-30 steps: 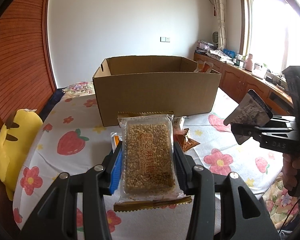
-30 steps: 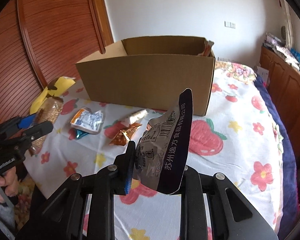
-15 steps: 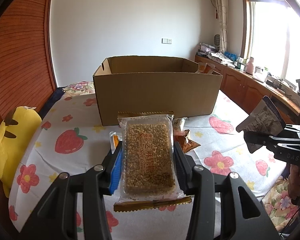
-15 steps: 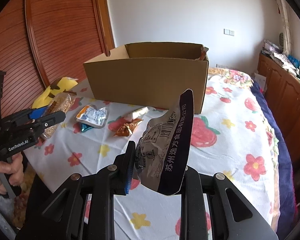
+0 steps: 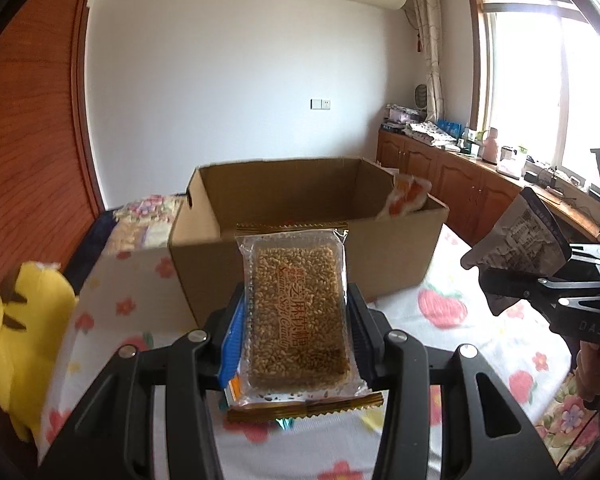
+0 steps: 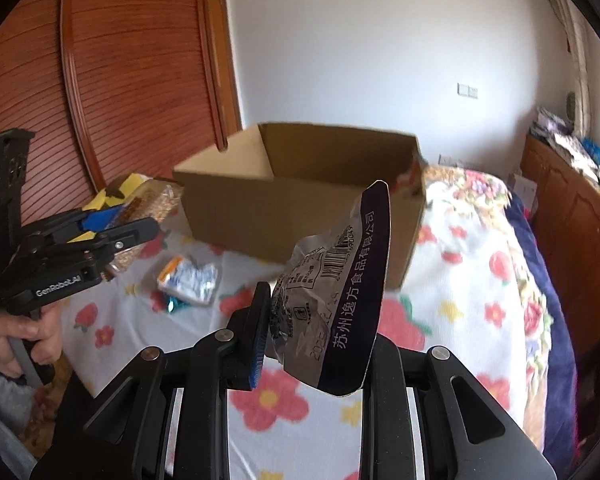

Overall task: Organize snacks
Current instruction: 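Lift both held packs and carry them over the cardboard box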

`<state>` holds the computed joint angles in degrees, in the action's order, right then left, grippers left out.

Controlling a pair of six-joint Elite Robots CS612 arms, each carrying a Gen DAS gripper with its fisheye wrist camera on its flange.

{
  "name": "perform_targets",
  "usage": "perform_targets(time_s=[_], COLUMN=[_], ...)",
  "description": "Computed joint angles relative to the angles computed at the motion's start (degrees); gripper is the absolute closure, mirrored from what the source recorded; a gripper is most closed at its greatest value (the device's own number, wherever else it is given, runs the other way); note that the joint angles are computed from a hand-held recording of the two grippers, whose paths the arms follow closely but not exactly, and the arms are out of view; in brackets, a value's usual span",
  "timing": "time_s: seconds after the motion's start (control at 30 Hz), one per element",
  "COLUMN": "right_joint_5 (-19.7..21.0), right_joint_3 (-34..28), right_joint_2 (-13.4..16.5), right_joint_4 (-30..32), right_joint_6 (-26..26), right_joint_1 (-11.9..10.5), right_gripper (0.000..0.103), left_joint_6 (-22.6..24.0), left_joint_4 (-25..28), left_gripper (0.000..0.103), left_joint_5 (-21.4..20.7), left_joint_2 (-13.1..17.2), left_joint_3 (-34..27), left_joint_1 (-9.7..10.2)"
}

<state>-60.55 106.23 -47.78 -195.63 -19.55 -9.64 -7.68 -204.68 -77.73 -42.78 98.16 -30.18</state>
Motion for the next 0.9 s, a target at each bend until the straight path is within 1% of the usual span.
perform_targets(time_s=[0.07,0.17,0.3,0.43,0.63,0.8,0.9], right_joint_5=[0.43,0.44,0.21,-0.15,0.88,1.08,0.52], right_joint_3=[-1.44,-3.49,-6.42,-10.07,-14.75,-17.75,-19.31], right_joint_2=[0.24,0.84,1.99,3.45,5.65,7.14,8.08], right_joint_4=[0.51,1.07,2.05,3.06,4.72,7.45,9.2], right_joint_6=[-0.47,-1.28,-2.45,-2.94,-2.04,-1.85,-1.52], right_joint_1=[0.29,0.87,1.72,2.58,3.19,3.6,3.82], right_gripper=[0.08,0.08,0.08,0.08,0.08,0.08,0.08], left_joint_6=[0.65,0.75,1.52,2.89,3.45,2.5,2.0], left_joint_4=[0.47,1.51,3.68,5.43,8.47,11.48,13.78], left_gripper=[0.057,0.057,0.057,0.057,0.057,0.057,0.057], left_joint_5=[-0.16,-1.92,-3.21,-3.13,-3.22,-4.29,-3.61], left_joint_2=[0.33,0.87,1.89,3.12,4.89,6.41,7.51], left_joint_3=[-1.45,-3.67,-7.26,-11.07,-15.2,-18.07,-19.76], left_joint_1=[0.32,1.2,2.17,2.82,3.62,4.14,4.08])
